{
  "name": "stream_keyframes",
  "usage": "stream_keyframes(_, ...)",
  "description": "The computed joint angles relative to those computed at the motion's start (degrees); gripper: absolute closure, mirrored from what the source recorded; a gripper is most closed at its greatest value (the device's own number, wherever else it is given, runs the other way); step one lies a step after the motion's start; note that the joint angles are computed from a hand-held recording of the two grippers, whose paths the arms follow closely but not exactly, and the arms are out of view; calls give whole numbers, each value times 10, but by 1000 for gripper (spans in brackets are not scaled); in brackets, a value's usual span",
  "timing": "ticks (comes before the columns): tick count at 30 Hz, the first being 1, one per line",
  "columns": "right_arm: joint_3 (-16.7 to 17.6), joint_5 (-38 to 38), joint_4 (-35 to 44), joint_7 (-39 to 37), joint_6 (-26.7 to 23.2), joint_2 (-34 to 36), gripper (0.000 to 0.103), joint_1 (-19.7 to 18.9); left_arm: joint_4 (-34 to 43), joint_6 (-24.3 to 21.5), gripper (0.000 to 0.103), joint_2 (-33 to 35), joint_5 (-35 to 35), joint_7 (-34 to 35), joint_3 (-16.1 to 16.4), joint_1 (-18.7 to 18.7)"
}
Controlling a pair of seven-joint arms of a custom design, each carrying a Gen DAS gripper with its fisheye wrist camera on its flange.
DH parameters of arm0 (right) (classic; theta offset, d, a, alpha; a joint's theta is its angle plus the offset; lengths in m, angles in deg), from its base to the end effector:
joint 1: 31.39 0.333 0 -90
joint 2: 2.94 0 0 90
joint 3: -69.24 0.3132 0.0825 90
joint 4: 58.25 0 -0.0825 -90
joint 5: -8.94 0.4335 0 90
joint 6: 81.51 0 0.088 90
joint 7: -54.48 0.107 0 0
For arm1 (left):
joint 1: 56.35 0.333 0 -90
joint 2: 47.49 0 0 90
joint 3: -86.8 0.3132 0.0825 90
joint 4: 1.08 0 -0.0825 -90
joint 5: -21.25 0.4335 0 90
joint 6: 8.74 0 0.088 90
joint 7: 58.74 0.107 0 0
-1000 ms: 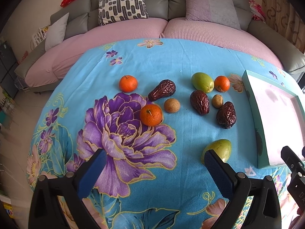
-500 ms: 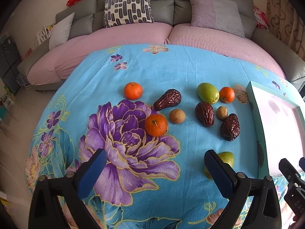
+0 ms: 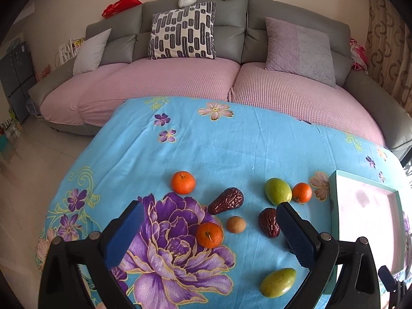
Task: Organize fruits
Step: 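Grasp the large green fruit with the right tool while the left tool grasps an orange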
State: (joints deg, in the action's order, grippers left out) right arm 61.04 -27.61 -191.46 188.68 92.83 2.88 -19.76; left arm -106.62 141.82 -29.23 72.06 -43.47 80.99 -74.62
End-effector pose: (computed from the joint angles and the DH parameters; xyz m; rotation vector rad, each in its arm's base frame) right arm 0.5788 0.0808 0.3166 -1.7711 1.9379 -0.6234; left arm 0.6375 -0.3001 0.3704 -1.9717 1.5929 -0.6354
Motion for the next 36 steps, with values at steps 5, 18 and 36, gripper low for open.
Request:
stream_keyframes(5, 10, 56, 1, -48, 29, 8, 18, -1, -25, 124, 0, 12, -56, 29, -6, 40)
stream_keyframes(18, 152, 361, 65, -362, 9, 62, 18, -50, -28, 70, 0, 26, -103, 106, 8, 48)
stream_keyframes(36, 105, 465, 105, -483, -78, 104, 33, 25, -8, 66, 31, 78, -355, 346, -52, 84)
